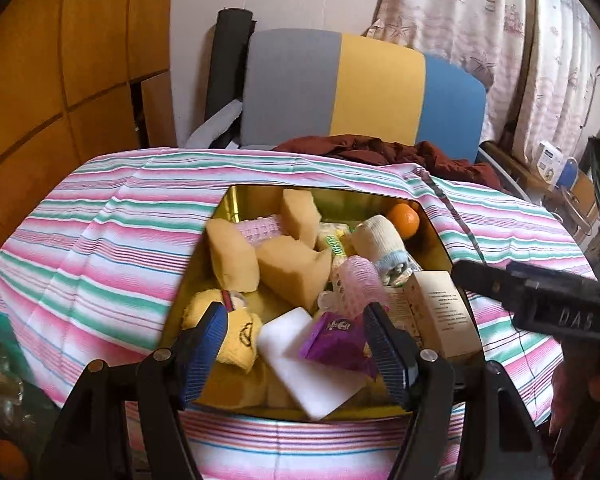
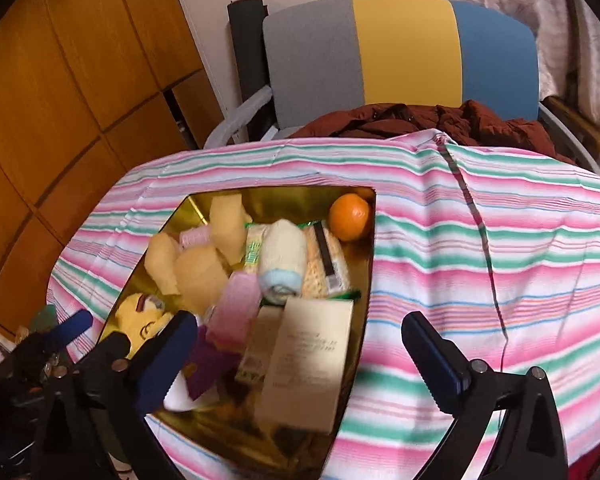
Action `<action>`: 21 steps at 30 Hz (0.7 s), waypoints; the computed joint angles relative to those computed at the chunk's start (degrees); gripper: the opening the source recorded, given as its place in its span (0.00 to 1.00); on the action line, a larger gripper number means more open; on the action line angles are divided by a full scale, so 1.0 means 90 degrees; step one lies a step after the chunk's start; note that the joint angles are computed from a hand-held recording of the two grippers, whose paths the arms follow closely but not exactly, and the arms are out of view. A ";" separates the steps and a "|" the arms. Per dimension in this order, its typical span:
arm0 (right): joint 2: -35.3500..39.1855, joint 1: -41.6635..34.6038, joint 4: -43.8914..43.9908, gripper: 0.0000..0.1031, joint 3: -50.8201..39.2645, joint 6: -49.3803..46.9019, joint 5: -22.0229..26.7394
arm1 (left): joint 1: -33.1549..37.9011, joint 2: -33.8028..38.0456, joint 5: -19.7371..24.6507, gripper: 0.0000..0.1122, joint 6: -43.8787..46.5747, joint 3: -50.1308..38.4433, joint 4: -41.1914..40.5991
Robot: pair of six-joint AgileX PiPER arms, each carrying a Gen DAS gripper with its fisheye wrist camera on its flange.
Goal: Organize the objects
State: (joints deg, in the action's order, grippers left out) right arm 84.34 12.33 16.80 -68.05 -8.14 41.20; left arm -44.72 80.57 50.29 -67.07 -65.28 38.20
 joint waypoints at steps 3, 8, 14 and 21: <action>0.0044 0.0295 -0.0626 1.00 -0.0137 0.0770 0.0321 | 0.0000 0.0063 0.0499 0.63 0.0137 -0.0260 -0.0247; 0.0009 0.0939 -0.1860 1.00 -0.0232 0.2090 0.0590 | -0.0213 0.0045 0.1207 0.63 -0.0388 -0.0419 0.0200; -0.0055 0.1169 -0.2170 1.00 -0.0260 0.2446 0.0657 | -0.0108 0.0164 0.1868 0.63 -0.0243 -0.0732 0.0048; -0.0026 0.1314 -0.2556 1.00 -0.0354 0.2869 0.0822 | 0.0190 0.0289 0.1747 0.58 0.0219 -0.0806 -0.0678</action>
State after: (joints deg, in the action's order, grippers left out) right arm 84.10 24.16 -6.21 -71.24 17.68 48.60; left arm -43.01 83.17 66.01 -65.11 -72.53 32.09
